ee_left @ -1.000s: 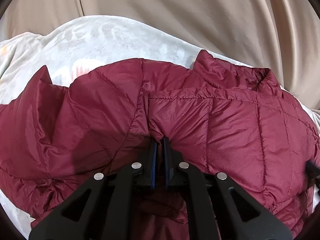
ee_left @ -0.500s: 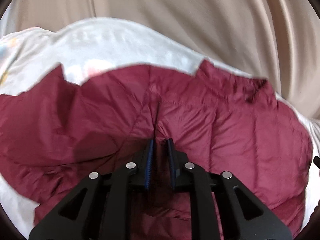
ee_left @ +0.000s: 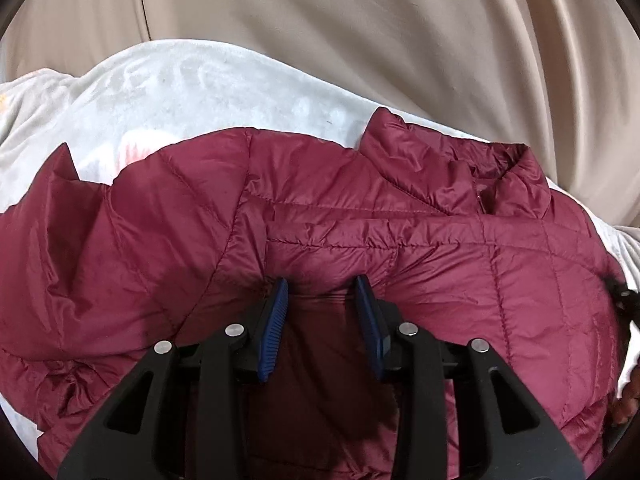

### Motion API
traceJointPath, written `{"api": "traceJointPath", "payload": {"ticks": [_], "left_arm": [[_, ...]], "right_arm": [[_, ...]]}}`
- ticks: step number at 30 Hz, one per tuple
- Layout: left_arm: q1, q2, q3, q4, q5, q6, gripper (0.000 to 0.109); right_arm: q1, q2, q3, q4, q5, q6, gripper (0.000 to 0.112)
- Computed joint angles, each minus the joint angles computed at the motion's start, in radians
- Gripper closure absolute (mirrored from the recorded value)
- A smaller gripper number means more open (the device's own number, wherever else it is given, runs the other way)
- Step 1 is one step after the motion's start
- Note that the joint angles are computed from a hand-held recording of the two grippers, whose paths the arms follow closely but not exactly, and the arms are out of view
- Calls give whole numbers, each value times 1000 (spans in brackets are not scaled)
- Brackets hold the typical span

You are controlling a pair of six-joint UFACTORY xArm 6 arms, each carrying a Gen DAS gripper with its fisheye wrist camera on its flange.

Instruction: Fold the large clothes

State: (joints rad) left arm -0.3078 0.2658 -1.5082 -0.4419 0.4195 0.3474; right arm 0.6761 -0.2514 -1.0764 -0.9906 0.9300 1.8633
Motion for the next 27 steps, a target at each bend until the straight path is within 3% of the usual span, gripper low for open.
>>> {"api": "traceJointPath", "payload": {"ticks": [1,3,5,7,12,15,17,19,22,26,27], "left_arm": [[-1,1,-1,4,-2,-6,74],[3,-5,10,-30,-1,17,74],[9,-11,13,-78,8,48,74],[14,-21,25,-90,6,45,74],[65,-137,138,-248,36,101,76],[78,-193,197,-241,56,120,76],[71,-205,223,-127,70,75,74],[68,-203,236,-66,81,55,74],[80,-190,221,-97,97,63,77],[126,-239,261,-110,91,35,84],[143,-255,266,-131,104,53,84]], "right_arm": [[29,-17,8,-31,1,2,104],[71,21,-30,8,97,-99,105],[56,49,-25,105,112,-174,112],[53,3,16,108,93,-109,112],[204,-25,-7,55,239,-18,104],[223,-15,-1,117,252,-65,104],[186,6,17,208,253,-105,112],[163,-62,95,201,183,-24,112],[161,-96,140,188,152,43,112],[252,-75,82,175,332,97,112],[281,-62,59,168,372,103,106]]}}
